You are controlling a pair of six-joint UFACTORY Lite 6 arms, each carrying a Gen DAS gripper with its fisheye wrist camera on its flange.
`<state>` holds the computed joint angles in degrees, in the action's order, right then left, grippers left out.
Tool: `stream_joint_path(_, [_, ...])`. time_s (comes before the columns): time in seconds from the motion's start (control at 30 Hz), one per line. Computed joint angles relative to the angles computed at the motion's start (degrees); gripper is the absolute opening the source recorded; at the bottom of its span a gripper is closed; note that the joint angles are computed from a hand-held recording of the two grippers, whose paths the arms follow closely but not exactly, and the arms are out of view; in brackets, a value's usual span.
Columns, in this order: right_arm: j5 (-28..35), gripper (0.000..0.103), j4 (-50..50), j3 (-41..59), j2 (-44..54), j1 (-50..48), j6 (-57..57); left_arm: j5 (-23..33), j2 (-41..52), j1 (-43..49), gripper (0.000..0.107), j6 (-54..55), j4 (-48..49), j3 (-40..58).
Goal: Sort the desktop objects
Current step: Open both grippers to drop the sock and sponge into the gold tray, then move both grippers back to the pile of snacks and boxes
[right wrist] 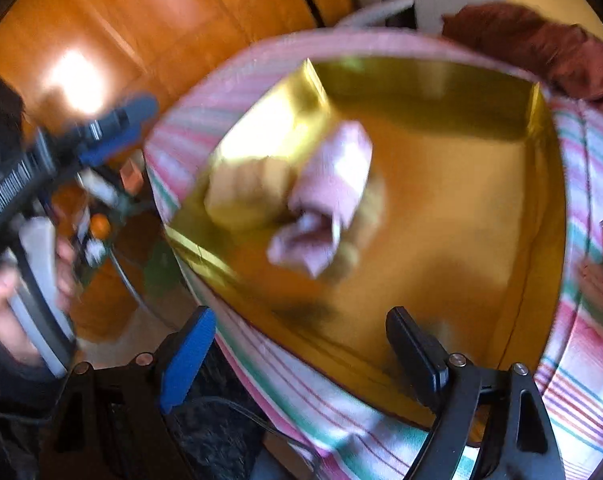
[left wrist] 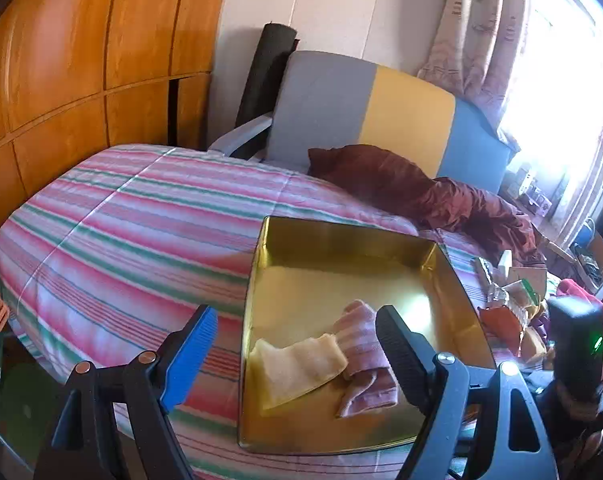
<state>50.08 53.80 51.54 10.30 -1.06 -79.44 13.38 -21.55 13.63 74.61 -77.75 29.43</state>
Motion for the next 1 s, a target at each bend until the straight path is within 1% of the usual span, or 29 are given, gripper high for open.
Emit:
stream_joint_path(0.07, [2.51,0.094,4.06,0.53,-0.96,-2.95,-1.65,-0.73,0.86,-1.32,0.082,-1.28,1.12,0.92])
stream_joint_path(0.13, [4.03,0.096,7.46,0.51,-2.44,-6.19,-2.98,0.55,1.98,-1.64,0.082,-1.69,1.37,1.88])
stream_joint_path(0.23, [5.75,0.101,10.05,0.07,-4.63,-11.56,-4.06,2.19,3.36,-2.26,0.081,-3.0,2.48,3.16])
stream_joint_path(0.3, [6.96,0.103,10.88,0.86,-4.66,-16.19,-4.11,1.75,3.85,-4.17,0.081,-4.33,3.59,3.59])
stream_joint_path(0.37, [7.94,0.103,10.5,1.56,-4.13,-19.67,-3.35,1.89,5.71,-6.46,0.081,-8.45,7.06,5.31])
stream_joint_path(0.43, [7.06,0.103,9.58,3.45,-2.68,-23.32,-2.56,0.59,6.68,-9.51,0.081,-12.81,10.86,6.35])
stream_joint_path(0.53, [8.06,0.103,7.33,6.93,0.71,-30.74,-2.3,0.0,8.26,-14.64,0.081,-17.5,15.45,8.48])
stream_joint_path(0.63, [6.15,0.103,3.95,9.93,2.91,-36.69,-0.24,-1.54,9.89,-20.11,0.081,-23.45,21.25,10.82])
stream_joint_path(0.73, [6.15,0.103,0.98,15.08,7.06,-42.27,1.49,-1.63,13.65,-26.32,0.082,-27.66,25.38,14.99])
stream_joint_path(0.77, [6.23,0.103,0.67,16.28,8.17,-43.89,1.72,-2.05,15.57,-29.23,0.082,-31.15,28.85,16.99])
stream_joint_path(0.8, [6.18,0.103,0.15,18.04,9.45,-46.02,2.19,-1.95,16.7,-30.49,0.082,-32.24,30.02,18.15])
stream_joint_path(0.9, [6.75,0.103,-0.49,21.95,12.42,-49.89,3.03,-1.23,21.61,-35.77,0.082,-35.05,32.1,23.05])
stream_joint_path(1.0, [7.53,0.103,-1.33,25.92,15.71,-52.09,5.21,0.15,27.56,-40.16,0.082,-41.19,36.45,29.03])
